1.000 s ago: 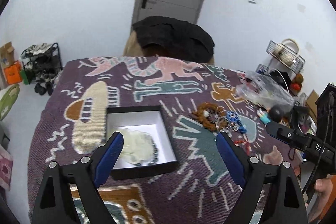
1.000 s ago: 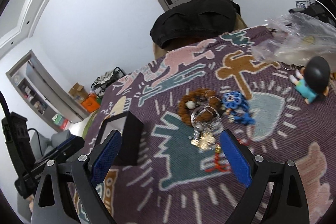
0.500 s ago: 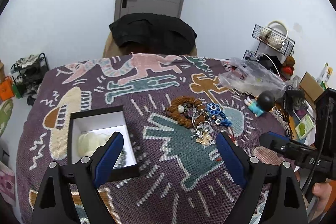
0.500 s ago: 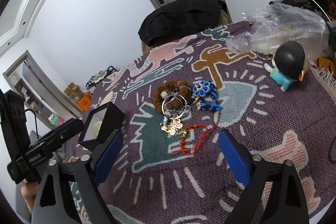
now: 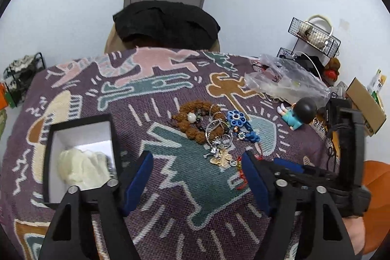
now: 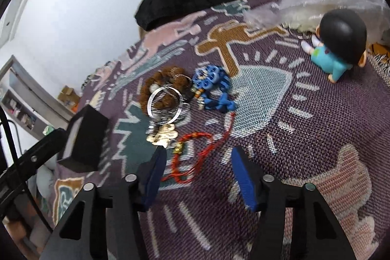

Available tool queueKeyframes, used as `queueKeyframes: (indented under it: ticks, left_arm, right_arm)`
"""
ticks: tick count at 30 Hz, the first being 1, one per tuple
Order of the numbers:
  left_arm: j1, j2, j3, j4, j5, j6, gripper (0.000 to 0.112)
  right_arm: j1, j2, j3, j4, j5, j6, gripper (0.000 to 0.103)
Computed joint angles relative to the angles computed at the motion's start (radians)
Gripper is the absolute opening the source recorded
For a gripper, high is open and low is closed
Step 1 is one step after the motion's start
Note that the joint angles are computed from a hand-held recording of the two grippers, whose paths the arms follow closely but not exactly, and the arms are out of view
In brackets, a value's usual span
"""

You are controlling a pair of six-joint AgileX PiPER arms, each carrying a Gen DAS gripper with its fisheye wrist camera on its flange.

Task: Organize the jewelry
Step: 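Grasp the red string bracelet with the right tool while the left tool grasps a silver ring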

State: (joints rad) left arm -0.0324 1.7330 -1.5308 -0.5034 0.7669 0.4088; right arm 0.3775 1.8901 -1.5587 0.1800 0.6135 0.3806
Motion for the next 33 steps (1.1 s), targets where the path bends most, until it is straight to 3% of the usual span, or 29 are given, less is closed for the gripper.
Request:
queueKeyframes:
  ticks: [4,5,6,7,8,12,19,26,33]
  left_arm:
    - [-0.013,0.033,-0.028,0.012,0.013,-0.023,0.066]
    - [-0.016,0.04,-0.034,0.013,0.016,-0.027,0.065]
    - [-0.018,0.046,-0.04,0.014,0.019,-0.032,0.065]
    - [-0.021,0.052,-0.045,0.017,0.02,-0.039,0.064]
    - [-0.022,0.058,-0.051,0.018,0.024,-0.044,0.063]
    - [-0.034,0.096,-0.09,0.029,0.045,-0.065,0.057]
    - [-0.075,0.164,-0.145,0.028,0.107,-0.087,0.034]
    - [-0.131,0.212,-0.195,0.061,0.144,-0.149,0.023]
    - [-0.149,0.267,-0.245,0.074,0.19,-0.213,0.023]
  right_arm:
    - [0.02,0.045,-0.053,-0.088,0.029,0.055,0.052]
    - [0.026,0.053,-0.067,-0.107,0.042,0.066,0.046]
    - [0.027,0.058,-0.078,-0.101,0.052,0.052,0.034]
    - [0.021,0.069,-0.094,-0.064,0.07,0.015,0.008]
    - [0.013,0.079,-0.103,-0.032,0.084,-0.013,0.009]
    - [0.002,0.037,-0.026,0.002,0.011,-0.027,0.008]
    - [-0.047,-0.093,0.139,0.124,-0.099,-0.109,0.008]
    - [-0.105,-0.184,0.247,0.203,-0.142,-0.168,0.008]
    - [-0.134,-0.213,0.282,0.256,-0.152,-0.212,0.008]
